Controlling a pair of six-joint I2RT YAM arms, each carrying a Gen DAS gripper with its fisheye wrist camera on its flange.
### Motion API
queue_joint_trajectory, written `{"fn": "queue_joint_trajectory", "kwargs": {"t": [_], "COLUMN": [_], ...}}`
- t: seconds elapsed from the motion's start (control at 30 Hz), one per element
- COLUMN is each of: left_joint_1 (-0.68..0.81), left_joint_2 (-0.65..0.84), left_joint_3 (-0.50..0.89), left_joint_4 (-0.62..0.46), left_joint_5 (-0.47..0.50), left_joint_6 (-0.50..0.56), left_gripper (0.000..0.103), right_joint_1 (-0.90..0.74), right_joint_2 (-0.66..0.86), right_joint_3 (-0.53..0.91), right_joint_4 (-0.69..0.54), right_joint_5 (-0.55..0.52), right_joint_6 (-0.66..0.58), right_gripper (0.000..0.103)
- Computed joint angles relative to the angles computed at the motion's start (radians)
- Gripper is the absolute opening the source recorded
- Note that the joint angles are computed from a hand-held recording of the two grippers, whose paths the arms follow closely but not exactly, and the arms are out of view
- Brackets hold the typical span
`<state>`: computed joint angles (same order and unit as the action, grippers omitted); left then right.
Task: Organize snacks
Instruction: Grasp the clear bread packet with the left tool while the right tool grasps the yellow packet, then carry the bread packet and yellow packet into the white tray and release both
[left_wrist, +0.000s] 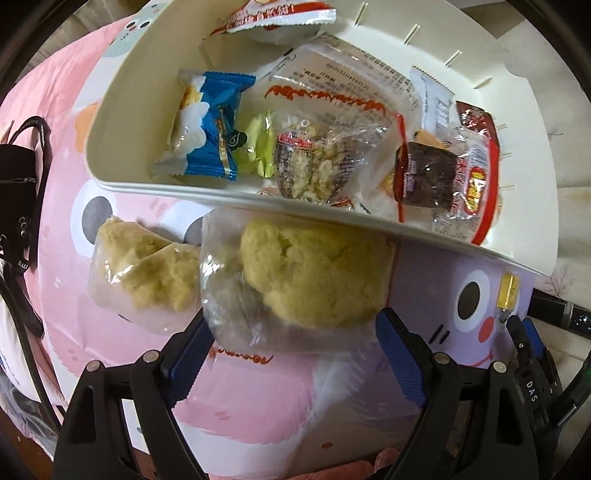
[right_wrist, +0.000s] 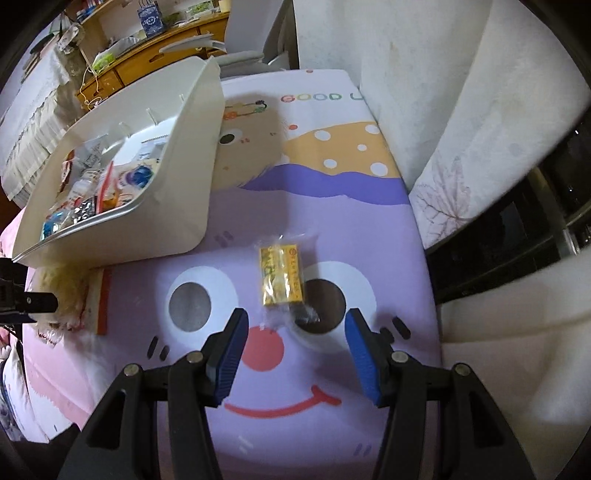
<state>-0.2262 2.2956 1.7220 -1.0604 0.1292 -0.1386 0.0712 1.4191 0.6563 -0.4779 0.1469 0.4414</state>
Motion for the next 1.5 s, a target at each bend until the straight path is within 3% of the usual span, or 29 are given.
{"fn": "queue_joint_trajectory", "kwargs": {"t": [0.27, 0.57, 0.73, 0.97, 1.33, 1.5], "left_joint_1": [-0.024, -0.056, -0.064, -0.028, 0.023, 0.040], "left_joint_2": [0.041, 0.120, 0.134, 0.076, -0.028, -0.103], "left_joint_3": [0.018, 0.128, 0.155, 0.073, -0.083, -0.146], "left_joint_4": [0.049, 0.037, 0.039, 0.071, 0.088, 0.085], "left_joint_5": [-0.025, -0.107, -0.116, -0.100, -0.064, -0.073], "left_joint_6": [-0.035, -0.067, -0.081, -0.085, -0.064, -0.055], "left_gripper": [0.093, 0.093, 0.088, 0.072, 0.070, 0.070], "right_joint_1": [-0.013, 0.013, 0.011, 0.024, 0.083, 0.133], "right_joint_2": [0.110, 0.188, 0.199, 0.210, 0.183, 0.155], "right_joint_3": [0.042, 0.090, 0.099, 0.112, 0.113, 0.104], "right_joint_4": [0.065, 0.081, 0.080, 0.057, 0.007, 0.009], "right_joint_5": [-0.038, -0.036, -0.030, -0.040, -0.082, -0.151], "right_joint_6": [-0.031, -0.047, -0.052, -0.057, -0.046, -0.040], "right_gripper": [0.055, 0.055, 0.040, 0.030, 0.028, 0.027]}}
